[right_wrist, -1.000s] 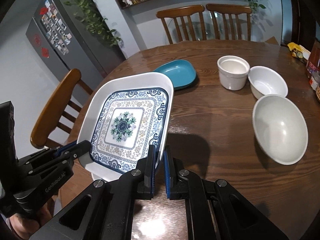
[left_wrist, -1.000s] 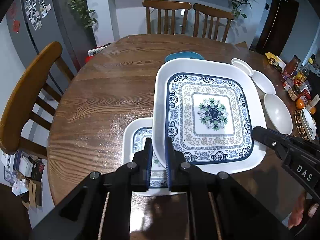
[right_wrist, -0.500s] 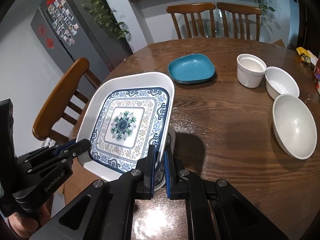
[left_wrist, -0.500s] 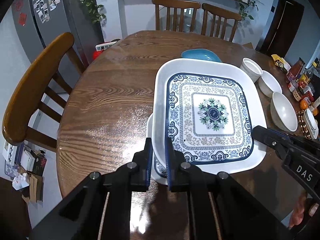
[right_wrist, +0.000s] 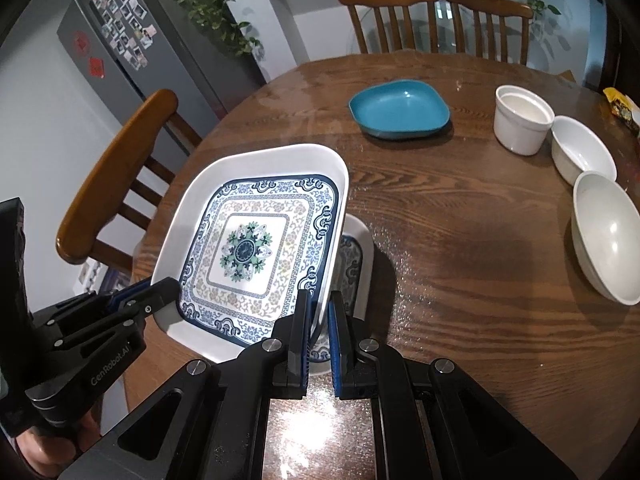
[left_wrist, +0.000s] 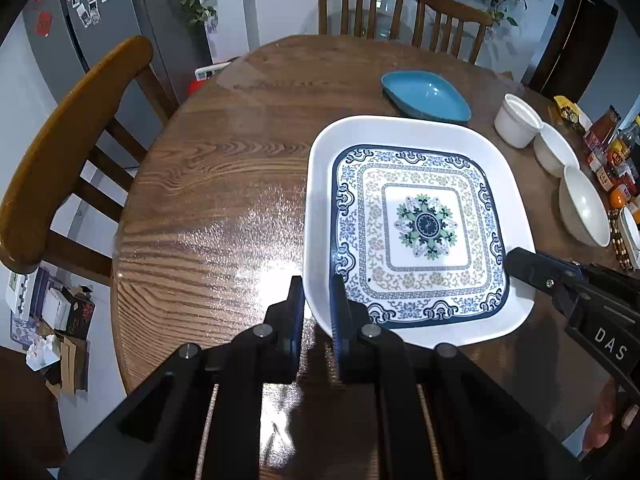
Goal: Organize plates and bowls
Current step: 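Settle the stacked plate, then open both grippers and withdraw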
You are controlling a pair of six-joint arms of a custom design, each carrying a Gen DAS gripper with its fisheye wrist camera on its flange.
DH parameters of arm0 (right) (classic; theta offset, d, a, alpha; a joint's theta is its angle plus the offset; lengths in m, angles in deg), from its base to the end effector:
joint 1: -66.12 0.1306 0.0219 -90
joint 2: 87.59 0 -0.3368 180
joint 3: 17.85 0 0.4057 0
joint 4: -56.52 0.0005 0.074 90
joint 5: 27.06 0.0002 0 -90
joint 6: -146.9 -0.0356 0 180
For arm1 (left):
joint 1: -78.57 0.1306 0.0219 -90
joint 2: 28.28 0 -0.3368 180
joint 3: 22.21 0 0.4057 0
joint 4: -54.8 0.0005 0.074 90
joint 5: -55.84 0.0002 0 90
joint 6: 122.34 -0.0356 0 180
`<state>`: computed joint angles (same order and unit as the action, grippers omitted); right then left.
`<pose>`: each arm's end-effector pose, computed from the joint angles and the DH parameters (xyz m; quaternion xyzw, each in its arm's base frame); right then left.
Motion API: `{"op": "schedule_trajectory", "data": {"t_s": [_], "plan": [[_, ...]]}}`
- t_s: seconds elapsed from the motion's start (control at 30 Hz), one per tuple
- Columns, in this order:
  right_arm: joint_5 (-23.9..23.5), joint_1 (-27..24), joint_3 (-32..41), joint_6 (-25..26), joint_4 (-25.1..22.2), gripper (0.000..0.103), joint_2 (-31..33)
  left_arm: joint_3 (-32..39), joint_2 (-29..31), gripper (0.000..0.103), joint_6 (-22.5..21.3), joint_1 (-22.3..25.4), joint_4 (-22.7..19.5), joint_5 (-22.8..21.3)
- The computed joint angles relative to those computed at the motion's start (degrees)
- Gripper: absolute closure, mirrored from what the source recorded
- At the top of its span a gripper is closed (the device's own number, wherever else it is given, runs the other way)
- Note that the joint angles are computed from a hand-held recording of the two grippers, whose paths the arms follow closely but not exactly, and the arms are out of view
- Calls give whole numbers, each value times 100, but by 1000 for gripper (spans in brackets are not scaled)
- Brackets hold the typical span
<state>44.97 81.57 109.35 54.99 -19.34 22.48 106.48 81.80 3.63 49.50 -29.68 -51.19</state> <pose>0.5572 0.1649 0.4741 -0.1539 0.9396 0.1888 0.2405 0.4995 -0.2663 0.4777 -0.0891 0.9635 0.0110 0.2521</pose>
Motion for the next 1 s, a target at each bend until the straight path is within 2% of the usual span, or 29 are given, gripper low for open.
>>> {"op": "schedule_trajectory", "data": {"t_s": [0.5, 1.0], "plan": [[169, -11, 144, 66, -403, 94, 324, -144, 151, 93, -122, 92, 4, 357], [275, 17, 339, 169, -605, 94, 521, -30, 305, 93, -94, 106, -93, 397]]}}
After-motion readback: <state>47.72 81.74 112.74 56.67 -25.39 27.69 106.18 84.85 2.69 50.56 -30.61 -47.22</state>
